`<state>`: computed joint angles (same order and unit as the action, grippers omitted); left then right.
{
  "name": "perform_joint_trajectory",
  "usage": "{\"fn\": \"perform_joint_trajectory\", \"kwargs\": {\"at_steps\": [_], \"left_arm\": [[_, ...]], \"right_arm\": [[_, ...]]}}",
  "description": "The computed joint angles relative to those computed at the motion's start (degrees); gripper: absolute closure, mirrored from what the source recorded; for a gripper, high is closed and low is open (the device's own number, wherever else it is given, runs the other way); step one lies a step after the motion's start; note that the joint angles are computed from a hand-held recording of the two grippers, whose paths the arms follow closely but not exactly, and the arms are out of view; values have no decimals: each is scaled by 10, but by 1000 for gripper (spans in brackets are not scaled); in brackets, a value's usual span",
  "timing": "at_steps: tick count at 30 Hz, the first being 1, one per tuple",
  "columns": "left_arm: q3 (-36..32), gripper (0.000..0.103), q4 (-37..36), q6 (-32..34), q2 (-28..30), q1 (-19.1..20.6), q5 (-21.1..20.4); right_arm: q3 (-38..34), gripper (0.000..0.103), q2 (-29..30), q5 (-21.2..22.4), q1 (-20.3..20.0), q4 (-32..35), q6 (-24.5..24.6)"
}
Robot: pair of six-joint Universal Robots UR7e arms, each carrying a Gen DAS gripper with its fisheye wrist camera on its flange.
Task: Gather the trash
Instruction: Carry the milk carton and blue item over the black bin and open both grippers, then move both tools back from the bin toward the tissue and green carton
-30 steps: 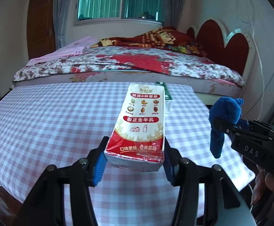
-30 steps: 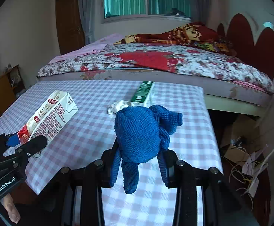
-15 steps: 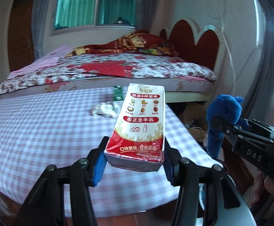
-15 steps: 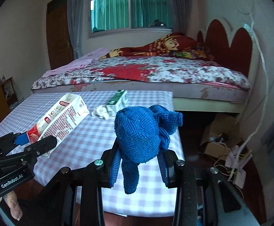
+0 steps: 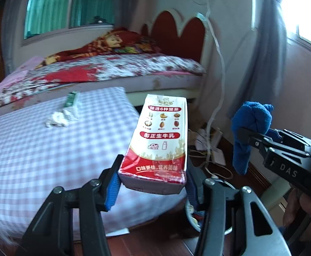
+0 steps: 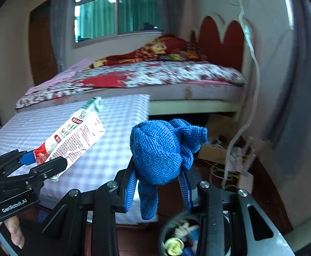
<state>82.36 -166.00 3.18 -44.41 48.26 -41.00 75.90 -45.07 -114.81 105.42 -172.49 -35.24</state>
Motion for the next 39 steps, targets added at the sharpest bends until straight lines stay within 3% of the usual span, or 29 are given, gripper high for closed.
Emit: {"fn": "perform_joint_trajectory", "kwargs": {"at_steps": [14,29,31,32,33,34,39], "left_arm": [[-36,50,106,-30,66,-4,-77],[-111,50,242,-75,137,18,-153],[-116,47,250,-87,141,21,-157],[-110,27,246,-95,140,23,-160],[-104,7,237,-106,139,23,-155],[-95,2,226,-113,137,22,-147],[-71,1,203,-117,128,15,-102]], "right_arm": [[90,65,-64,-21,-66,-17,7],[99,64,-67,-41,-126,71,18],[93,57,-68,-35,-136,103,30],[86,52,-64,-41,-140,126,35],[78,32,-56,-63,-142,137,37],[75,13,-49,-81,-143,130,34],[78,4,-48,-113,-155,127,65]]}}
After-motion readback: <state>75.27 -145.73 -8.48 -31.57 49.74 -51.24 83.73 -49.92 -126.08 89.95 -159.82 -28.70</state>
